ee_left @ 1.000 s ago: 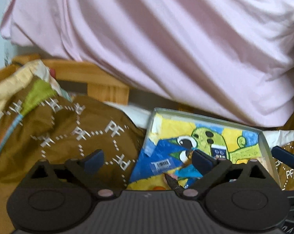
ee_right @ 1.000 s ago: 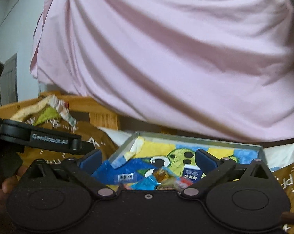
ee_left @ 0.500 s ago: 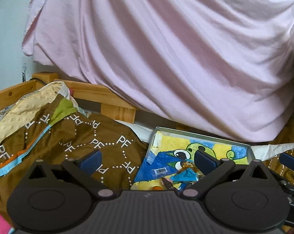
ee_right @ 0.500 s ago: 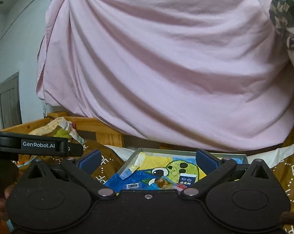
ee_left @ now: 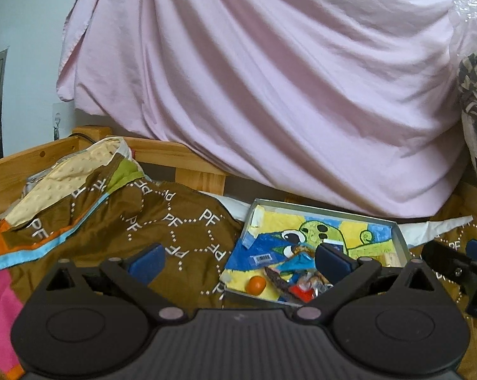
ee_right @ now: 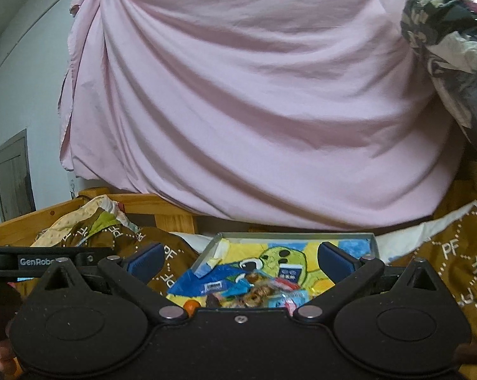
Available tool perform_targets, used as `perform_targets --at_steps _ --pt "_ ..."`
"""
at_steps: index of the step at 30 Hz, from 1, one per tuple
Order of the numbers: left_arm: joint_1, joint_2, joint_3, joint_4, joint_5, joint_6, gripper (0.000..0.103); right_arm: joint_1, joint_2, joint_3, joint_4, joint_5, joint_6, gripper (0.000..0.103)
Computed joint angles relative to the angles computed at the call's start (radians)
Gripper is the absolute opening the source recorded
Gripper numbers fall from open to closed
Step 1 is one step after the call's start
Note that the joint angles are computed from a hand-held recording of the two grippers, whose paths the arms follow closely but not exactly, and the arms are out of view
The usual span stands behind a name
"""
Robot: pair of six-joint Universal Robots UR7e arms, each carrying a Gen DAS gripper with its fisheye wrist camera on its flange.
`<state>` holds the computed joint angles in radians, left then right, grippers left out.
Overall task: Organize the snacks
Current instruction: 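Open both tools and lift them out of the tray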
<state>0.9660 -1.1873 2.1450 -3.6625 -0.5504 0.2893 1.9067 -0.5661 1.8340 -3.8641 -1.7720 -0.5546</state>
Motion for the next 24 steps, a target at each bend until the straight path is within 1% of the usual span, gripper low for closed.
perform_targets --at_steps 7,13,24 --pt "-0.045 -0.037 0.086 -0.024 0.046 -0.024 0.103 0.006 -0.033 0.078 -0.044 -0.025 0.007 0.102" --pt "-0.078 -0.07 0.157 -0.022 0.084 -0.051 0.103 0.005 -0.051 0.136 -0.056 -0.04 0.03 0.102" --pt "-0.116 -0.114 0.269 -0.032 0.134 -0.119 0.103 0.026 -0.051 0.228 -0.108 -0.098 0.004 0.102"
